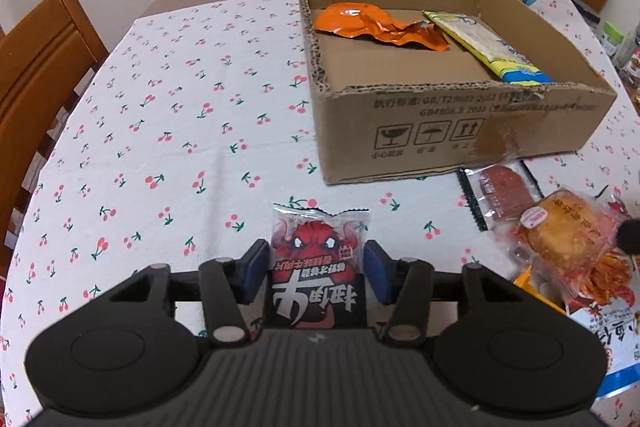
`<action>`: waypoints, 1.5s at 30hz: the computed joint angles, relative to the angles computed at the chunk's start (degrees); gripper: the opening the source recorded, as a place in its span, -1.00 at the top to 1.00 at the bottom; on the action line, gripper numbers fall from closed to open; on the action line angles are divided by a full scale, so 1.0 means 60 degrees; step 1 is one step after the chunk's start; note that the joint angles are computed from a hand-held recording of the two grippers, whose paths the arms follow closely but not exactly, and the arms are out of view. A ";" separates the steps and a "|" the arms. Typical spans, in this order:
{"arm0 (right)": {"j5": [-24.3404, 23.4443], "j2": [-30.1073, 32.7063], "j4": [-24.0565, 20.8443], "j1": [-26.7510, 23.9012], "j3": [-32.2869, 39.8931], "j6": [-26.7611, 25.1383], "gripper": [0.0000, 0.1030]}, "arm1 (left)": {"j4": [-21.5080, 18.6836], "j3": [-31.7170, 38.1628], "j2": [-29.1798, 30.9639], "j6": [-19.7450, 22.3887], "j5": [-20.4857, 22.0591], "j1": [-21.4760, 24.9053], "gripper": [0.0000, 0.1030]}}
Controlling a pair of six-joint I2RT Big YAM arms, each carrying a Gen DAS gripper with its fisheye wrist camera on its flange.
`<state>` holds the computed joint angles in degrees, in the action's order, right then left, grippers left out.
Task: Organize snacks
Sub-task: 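Lift the spicy snack bag with the left tool while the right tool grasps the round pastry pack, then drop the spicy bag into the box with the left tool while the right tool places the pastry pack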
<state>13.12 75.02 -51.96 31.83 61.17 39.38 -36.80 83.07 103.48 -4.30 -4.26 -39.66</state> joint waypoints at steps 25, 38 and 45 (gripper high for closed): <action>-0.0849 0.2415 -0.1675 -0.0166 0.1919 -0.0549 -0.72 | -0.0532 0.0300 0.0134 0.0641 0.0757 0.0153 0.00; -0.0602 0.1908 -0.1515 -0.0202 0.1739 -0.0493 -0.37 | -0.0671 0.0329 0.0001 0.0979 0.1016 0.0279 0.14; -0.0520 0.1284 -0.1223 -0.0138 0.1503 -0.0364 -0.37 | -0.1014 0.0398 -0.0410 0.1318 0.1293 0.0426 0.14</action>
<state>10.00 82.73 -59.30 31.00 70.19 37.19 -42.89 85.46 101.02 3.61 3.49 -37.10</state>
